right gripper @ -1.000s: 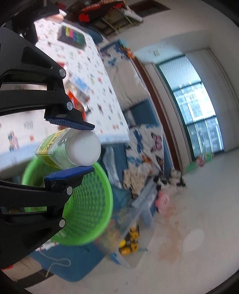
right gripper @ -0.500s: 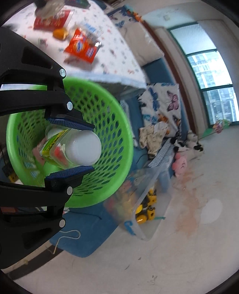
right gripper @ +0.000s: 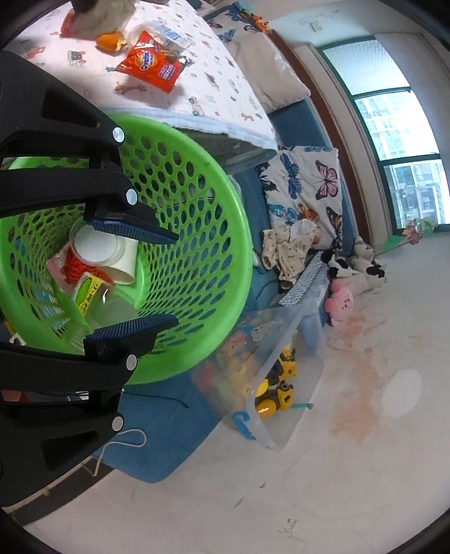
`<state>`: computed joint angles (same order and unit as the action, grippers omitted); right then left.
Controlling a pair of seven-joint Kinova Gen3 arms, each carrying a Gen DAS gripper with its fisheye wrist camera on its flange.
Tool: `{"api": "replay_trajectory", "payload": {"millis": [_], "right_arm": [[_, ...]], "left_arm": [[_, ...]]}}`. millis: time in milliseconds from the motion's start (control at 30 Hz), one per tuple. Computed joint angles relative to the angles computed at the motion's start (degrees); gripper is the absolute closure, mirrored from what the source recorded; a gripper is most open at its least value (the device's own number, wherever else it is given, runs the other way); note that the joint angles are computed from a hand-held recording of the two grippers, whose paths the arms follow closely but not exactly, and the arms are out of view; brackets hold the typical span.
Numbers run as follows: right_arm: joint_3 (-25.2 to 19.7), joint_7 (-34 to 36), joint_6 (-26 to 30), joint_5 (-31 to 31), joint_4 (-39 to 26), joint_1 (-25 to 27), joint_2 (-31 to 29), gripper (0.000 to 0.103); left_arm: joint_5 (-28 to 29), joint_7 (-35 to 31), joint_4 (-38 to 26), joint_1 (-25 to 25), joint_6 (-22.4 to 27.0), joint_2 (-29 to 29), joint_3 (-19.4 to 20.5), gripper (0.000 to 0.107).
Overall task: Collect trash
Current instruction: 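Drop the bottle into the green basket with the right gripper while the left carries the wrapper over, then drop the crumpled wrapper into the green basket with the left gripper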
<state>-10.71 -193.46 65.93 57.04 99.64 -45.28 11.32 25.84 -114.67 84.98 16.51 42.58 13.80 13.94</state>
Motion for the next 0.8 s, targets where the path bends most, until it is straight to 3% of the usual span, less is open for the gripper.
{"api": "replay_trajectory", "payload": {"millis": [433, 800], "right_arm": [[-4.1, -6.9, 5.8, 4.1, 4.0, -3.6, -4.0, 0.034], [-7.4, -14.3, 8.2, 4.6, 7.5, -4.8, -6.2, 0.027]], "left_arm": [[-6.2, 6.6, -9.8, 6.1, 3.1, 8.7, 0.7, 0.063], [-10.0, 11.2, -14.5, 9.5, 4.3, 13.9, 0.5, 0.055]]}}
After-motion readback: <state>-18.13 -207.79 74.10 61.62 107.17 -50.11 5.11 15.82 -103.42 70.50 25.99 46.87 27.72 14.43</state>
